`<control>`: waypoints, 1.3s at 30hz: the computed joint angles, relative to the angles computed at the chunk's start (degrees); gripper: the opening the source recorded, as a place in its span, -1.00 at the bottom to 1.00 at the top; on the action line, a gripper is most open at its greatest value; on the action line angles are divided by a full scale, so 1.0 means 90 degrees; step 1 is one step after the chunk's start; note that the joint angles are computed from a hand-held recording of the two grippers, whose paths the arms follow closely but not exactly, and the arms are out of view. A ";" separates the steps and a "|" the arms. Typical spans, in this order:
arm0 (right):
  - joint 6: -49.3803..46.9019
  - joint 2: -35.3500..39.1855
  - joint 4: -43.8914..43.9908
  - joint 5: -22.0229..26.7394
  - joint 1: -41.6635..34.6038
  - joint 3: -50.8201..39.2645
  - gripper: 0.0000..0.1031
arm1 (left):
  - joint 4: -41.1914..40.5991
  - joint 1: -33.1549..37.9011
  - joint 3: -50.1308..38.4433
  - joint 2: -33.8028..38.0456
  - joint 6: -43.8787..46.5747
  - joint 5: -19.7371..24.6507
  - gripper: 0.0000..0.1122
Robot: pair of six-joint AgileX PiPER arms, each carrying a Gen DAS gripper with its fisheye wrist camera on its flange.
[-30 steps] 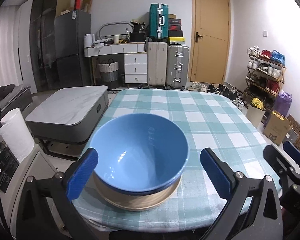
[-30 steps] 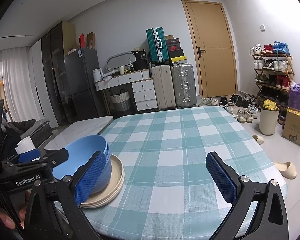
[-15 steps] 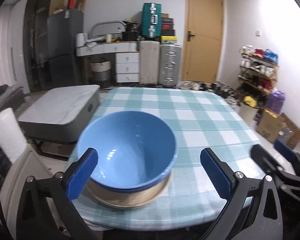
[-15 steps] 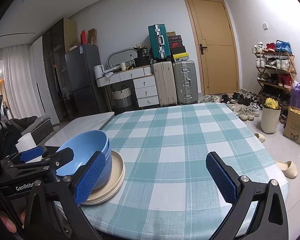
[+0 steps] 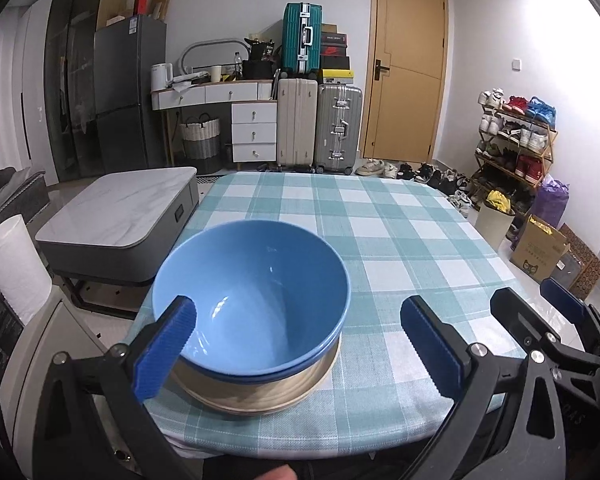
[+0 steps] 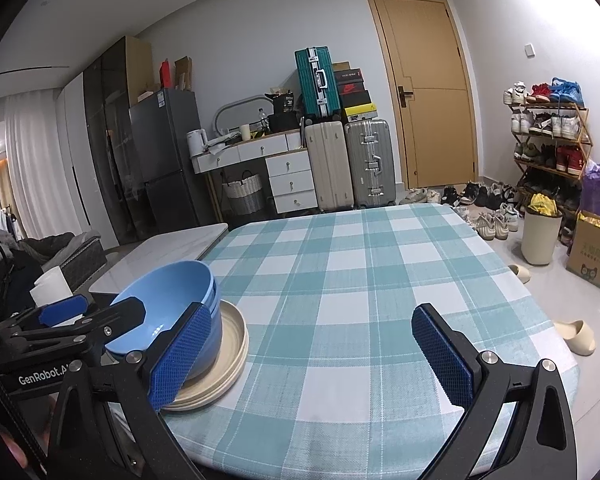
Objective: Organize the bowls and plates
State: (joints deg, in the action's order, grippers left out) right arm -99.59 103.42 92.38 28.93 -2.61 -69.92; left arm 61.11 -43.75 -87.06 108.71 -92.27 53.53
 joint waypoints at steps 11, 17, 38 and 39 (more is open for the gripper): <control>-0.0244 -0.0048 0.0199 -0.0029 0.0040 0.0078 0.98 | 0.0150 -0.0016 0.0057 -0.0008 -0.0083 0.0002 0.84; -0.0206 -0.0078 0.0153 -0.0035 0.0049 0.0095 0.98 | 0.0116 -0.0013 0.0054 -0.0007 -0.0073 -0.0001 0.84; -0.0020 -0.0016 -0.0096 -0.0023 0.0051 -0.0014 0.98 | 0.0070 -0.0014 0.0031 0.0077 -0.0079 0.0037 0.84; -0.0041 -0.0003 -0.0071 -0.0029 0.0053 -0.0018 0.98 | 0.0066 -0.0007 0.0016 0.0097 -0.0076 0.0028 0.84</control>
